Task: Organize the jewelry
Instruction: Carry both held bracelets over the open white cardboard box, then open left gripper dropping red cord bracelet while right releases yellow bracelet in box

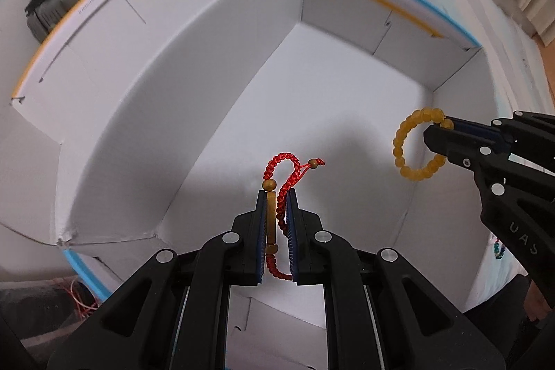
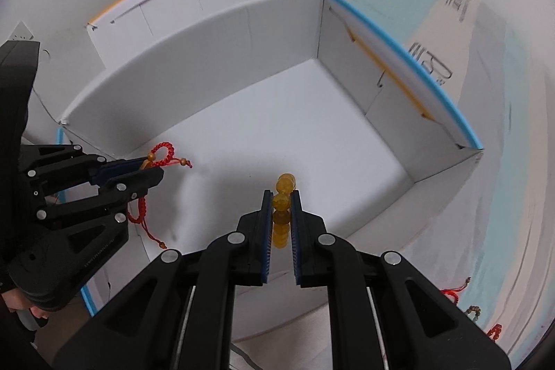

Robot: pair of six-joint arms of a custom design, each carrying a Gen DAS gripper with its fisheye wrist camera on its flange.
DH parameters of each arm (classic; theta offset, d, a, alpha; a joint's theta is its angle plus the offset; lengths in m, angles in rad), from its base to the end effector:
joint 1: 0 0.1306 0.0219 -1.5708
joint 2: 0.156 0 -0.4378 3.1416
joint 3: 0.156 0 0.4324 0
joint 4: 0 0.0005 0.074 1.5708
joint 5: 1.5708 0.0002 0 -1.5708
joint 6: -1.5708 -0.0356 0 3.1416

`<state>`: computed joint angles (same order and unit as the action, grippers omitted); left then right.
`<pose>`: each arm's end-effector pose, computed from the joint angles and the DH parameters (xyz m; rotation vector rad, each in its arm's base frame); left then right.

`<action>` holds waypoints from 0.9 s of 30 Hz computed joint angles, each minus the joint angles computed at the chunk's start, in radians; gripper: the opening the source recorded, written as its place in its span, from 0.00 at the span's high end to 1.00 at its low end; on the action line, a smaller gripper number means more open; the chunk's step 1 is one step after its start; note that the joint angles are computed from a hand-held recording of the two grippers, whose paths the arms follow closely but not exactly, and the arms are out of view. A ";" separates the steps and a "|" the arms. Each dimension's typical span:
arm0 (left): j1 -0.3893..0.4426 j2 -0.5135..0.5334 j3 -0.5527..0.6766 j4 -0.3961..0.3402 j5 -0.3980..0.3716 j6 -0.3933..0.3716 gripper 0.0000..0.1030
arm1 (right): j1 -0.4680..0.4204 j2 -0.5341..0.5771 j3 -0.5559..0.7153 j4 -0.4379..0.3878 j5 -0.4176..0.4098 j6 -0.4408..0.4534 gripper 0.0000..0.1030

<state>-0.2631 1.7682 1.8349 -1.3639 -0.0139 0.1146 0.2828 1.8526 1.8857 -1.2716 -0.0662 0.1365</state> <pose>0.6124 -0.1650 0.4646 0.2102 2.8621 -0.0546 0.6479 0.1902 0.4378 -0.6005 2.7475 0.1273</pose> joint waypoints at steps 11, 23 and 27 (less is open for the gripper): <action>0.002 0.074 0.054 -0.096 -0.002 -0.013 0.91 | 0.011 0.060 0.037 -0.061 0.017 0.003 0.91; 0.004 0.139 0.128 -0.183 -0.013 -0.016 0.87 | 0.020 0.071 0.032 -0.063 0.036 -0.007 0.91; 0.000 0.127 0.116 -0.164 -0.029 -0.004 0.87 | 0.026 0.061 0.019 -0.053 0.054 -0.007 0.91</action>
<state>-0.2628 1.8953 1.9508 -1.5277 -0.0431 0.1103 0.3085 1.9133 1.9051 -1.3250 -0.0127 0.1297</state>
